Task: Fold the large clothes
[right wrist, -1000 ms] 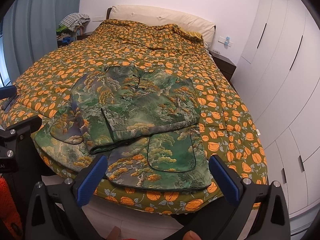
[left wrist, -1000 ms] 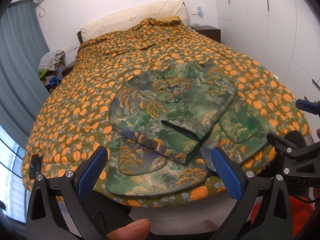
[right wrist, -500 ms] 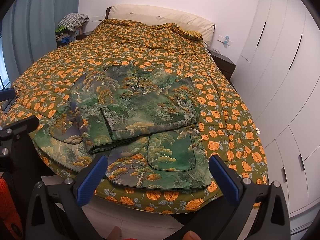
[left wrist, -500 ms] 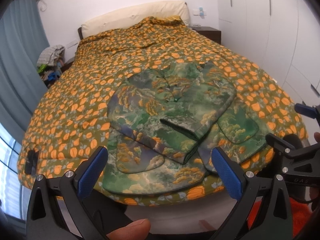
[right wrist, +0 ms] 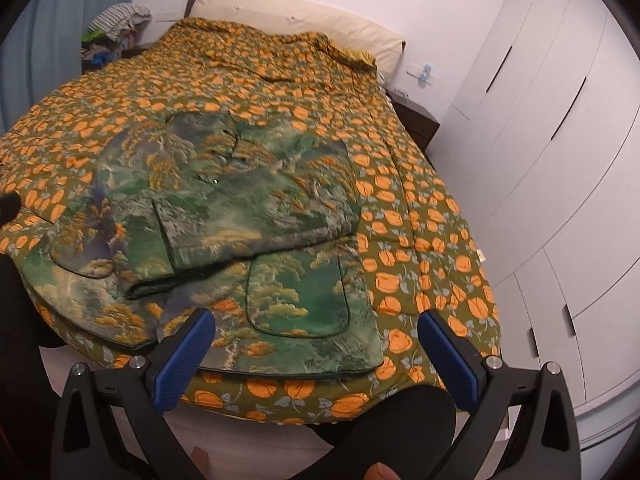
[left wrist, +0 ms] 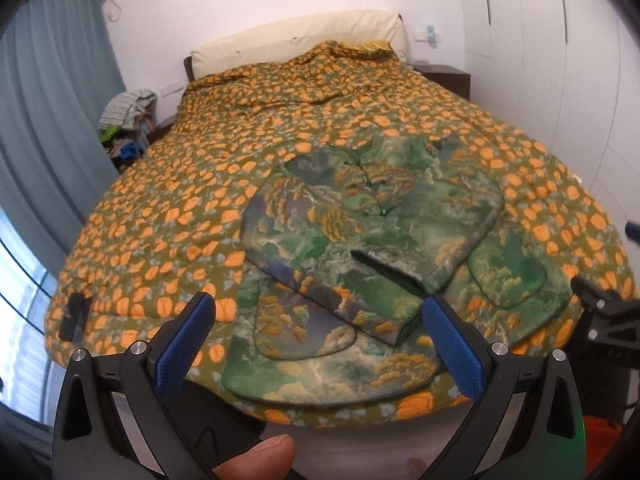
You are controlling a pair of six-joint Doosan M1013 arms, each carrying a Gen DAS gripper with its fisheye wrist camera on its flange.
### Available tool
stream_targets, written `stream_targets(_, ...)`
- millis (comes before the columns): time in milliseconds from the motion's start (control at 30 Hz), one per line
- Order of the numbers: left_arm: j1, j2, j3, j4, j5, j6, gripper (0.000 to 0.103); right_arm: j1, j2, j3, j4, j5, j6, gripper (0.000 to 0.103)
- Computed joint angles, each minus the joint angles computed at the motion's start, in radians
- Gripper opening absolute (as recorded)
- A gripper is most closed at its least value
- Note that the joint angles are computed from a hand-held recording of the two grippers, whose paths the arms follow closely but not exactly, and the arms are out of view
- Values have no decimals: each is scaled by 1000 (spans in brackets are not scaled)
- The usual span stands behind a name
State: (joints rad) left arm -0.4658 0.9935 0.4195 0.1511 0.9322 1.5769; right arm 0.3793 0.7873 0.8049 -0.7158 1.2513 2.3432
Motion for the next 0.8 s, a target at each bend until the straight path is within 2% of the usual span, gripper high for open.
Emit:
stream_targets(100, -5, 27, -47, 35, 27, -16, 103, -8, -4, 10, 33, -2, 1, 103)
stream_targets(233, -5, 81, -153, 4, 128, 14, 103, -11, -8, 23, 53, -17, -5, 103)
stream_targets(667, -8, 137, -255, -36, 229, 54, 103, -20, 11, -3, 91, 5, -22, 103)
stream_targets(800, -7, 142, -264, -36, 232, 60, 103, -20, 17, -12, 95, 14, -29, 103)
